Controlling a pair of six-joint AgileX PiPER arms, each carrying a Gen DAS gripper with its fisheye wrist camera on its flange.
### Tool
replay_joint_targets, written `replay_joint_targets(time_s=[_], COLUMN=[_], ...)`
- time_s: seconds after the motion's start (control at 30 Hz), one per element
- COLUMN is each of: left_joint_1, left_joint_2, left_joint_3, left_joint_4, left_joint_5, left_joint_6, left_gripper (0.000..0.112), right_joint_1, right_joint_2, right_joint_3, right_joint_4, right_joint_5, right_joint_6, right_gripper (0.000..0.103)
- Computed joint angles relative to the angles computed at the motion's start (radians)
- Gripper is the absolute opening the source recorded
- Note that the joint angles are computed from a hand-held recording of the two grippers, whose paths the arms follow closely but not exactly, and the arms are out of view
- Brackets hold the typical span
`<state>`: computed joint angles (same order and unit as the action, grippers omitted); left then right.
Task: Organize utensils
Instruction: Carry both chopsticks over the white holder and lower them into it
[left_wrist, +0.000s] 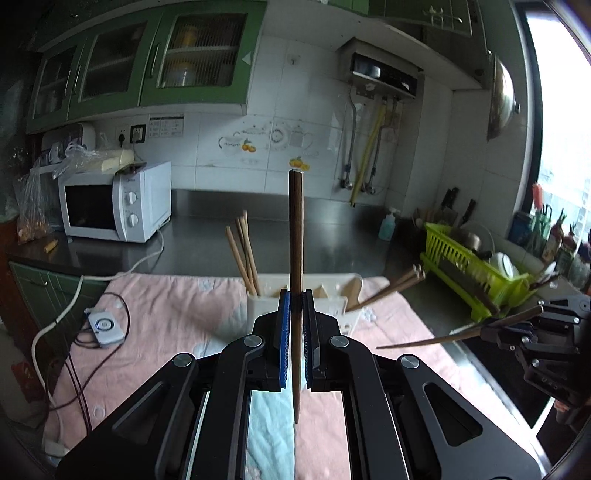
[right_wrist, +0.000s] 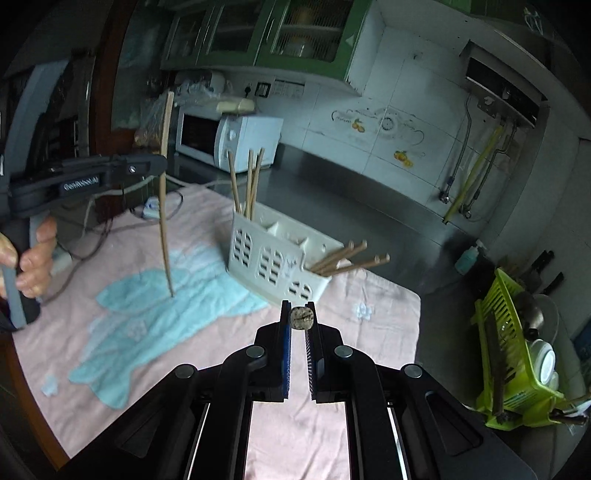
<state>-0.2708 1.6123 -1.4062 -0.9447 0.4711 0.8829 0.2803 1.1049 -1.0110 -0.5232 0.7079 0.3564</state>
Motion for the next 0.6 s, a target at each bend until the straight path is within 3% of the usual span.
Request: replay_joint_targets(time_s=[0.23,0.33,0.6], left_joint_1=[-0.021,-0.048,-0.091], left_joint_2=[0.117,0.175,0.397], left_joint_3=[-0.291,-0.402,-0.720], left_joint_4=[0.144,0.215,0.386], left_joint_5=[0.020,-0.014,-0.013], left_joint_6=[-0.188,-0.257,-0.448], left_gripper=[0.005,0.005,0.005], right_joint_1=[-0.097,-0.152,-0.253], right_joint_2=[0.106,0.169,0.344], right_joint_3=[-0.289,-0.389,-0.576], right_joint_4=[0.259,0.336,0.444], right_joint_5=[0.080,0.112,0.181], right_joint_6=[-0.241,-0.307,-0.394], right_gripper=[0.007,0.007,0.007])
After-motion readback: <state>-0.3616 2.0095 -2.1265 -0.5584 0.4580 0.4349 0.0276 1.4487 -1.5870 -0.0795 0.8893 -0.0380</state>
